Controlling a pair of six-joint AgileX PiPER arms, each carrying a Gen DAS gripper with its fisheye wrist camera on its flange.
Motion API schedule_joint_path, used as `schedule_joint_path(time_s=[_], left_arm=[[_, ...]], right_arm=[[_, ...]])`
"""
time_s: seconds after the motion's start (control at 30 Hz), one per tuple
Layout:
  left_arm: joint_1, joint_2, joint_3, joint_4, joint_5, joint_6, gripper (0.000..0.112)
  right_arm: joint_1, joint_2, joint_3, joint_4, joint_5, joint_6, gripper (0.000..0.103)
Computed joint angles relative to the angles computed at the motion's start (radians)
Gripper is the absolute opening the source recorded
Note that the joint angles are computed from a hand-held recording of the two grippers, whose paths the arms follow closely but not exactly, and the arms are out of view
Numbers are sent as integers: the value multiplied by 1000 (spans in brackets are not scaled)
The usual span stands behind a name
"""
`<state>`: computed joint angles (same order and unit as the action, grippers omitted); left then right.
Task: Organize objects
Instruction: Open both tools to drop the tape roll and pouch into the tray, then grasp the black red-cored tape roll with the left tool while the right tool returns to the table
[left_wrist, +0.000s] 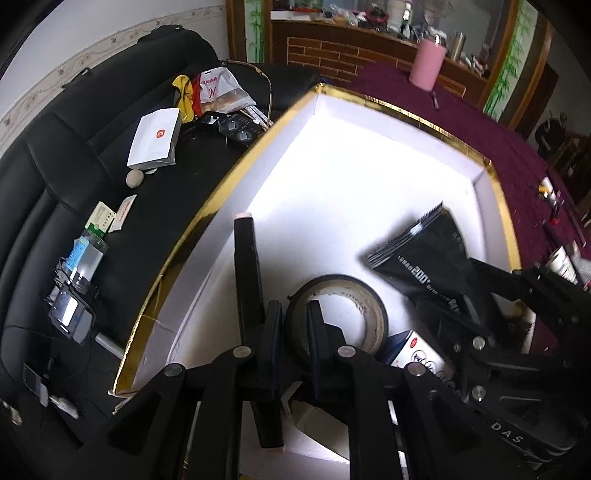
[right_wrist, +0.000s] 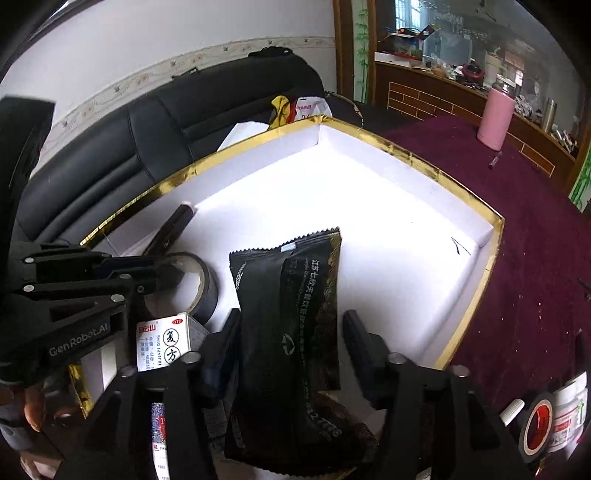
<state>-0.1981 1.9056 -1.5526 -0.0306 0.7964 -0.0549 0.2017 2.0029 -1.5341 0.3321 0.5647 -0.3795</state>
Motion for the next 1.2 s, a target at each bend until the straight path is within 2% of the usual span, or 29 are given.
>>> schedule_joint_path(time_s=[0.13,0.37,0.47,0.67,0.77,0.97,1.1,1.2], left_arm=[[17,-51,47,-53,-54,27,32],[19,-114,84,-130,-94,51,44],[2,-134,86,-167,-93,71,48],[-75,-175,91,-216,-73,118,55],[-142,-207,107,-192,-86,105,59],[-283,-200,91,-205,-81,89,68],[-376,-112,13,-224,-17,88,71],[-430,-24,-86,-208,53,93,73]], right_arm=[[-18,-21,22,69,-2,-33,68],[-67,-132,143,268,-61,-192,75],[-100,-195,216,357,-82,-271,84],[-233,-339,419,639,-67,-578,90],[-354,-394,512,766,-13,-759,91],[-611,-370,504,783,154,-811,92],[-718,-324,443,762,213,-765,93],[-766,-310,410,722,222,-698,93]])
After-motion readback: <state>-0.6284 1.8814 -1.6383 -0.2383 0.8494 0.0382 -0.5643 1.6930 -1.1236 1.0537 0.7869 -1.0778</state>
